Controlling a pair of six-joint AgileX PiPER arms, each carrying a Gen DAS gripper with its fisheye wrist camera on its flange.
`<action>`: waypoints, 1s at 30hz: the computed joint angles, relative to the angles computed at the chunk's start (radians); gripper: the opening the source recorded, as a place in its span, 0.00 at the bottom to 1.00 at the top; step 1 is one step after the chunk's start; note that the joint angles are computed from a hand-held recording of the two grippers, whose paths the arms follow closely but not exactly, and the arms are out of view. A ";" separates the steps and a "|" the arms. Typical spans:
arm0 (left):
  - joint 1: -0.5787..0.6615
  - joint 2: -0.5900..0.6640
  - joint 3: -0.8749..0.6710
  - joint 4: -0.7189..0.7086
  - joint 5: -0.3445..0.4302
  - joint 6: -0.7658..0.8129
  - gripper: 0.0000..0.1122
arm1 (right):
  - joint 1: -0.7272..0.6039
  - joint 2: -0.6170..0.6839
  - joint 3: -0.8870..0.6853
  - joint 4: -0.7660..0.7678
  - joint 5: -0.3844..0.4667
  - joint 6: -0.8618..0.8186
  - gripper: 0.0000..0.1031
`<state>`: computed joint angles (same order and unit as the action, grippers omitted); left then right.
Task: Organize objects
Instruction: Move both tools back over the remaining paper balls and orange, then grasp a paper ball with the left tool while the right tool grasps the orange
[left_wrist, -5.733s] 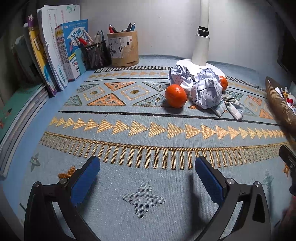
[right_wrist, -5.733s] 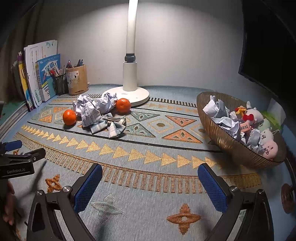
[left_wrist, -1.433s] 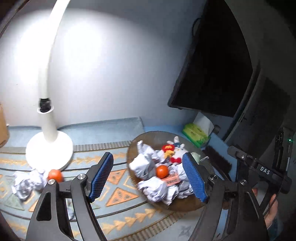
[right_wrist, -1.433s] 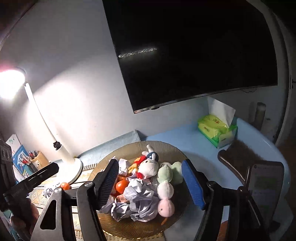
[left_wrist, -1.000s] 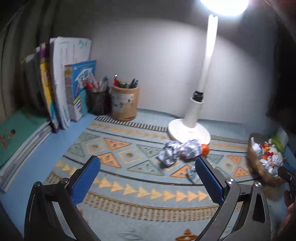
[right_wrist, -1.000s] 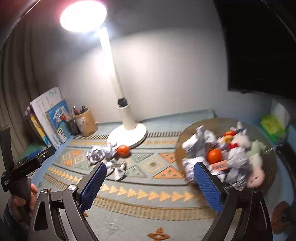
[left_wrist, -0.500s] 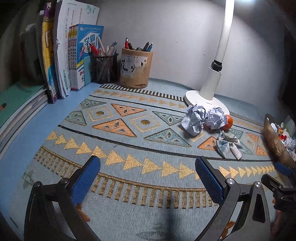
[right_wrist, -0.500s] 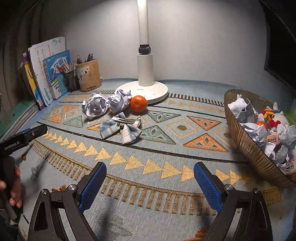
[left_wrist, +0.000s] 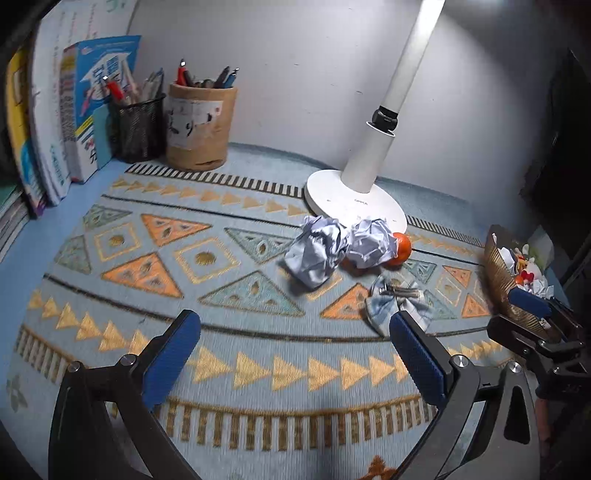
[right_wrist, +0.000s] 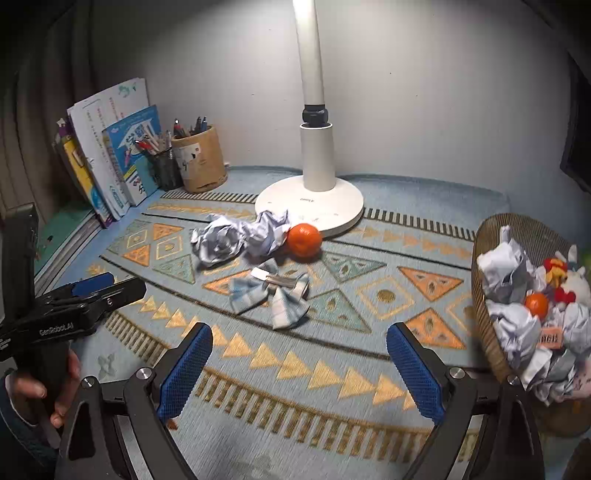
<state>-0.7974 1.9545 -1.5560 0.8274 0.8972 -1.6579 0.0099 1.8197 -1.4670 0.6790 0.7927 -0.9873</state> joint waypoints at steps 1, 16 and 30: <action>0.018 0.038 -0.058 -0.013 0.006 0.068 0.91 | 0.011 0.045 -0.055 -0.013 0.004 0.021 0.88; 0.179 0.293 -0.401 -0.219 -0.034 0.454 0.89 | 0.127 0.475 -0.612 -0.167 0.114 0.268 0.63; 0.154 0.202 -0.254 -0.194 -0.155 0.406 0.32 | 0.120 0.336 -0.377 -0.070 -0.015 0.112 0.35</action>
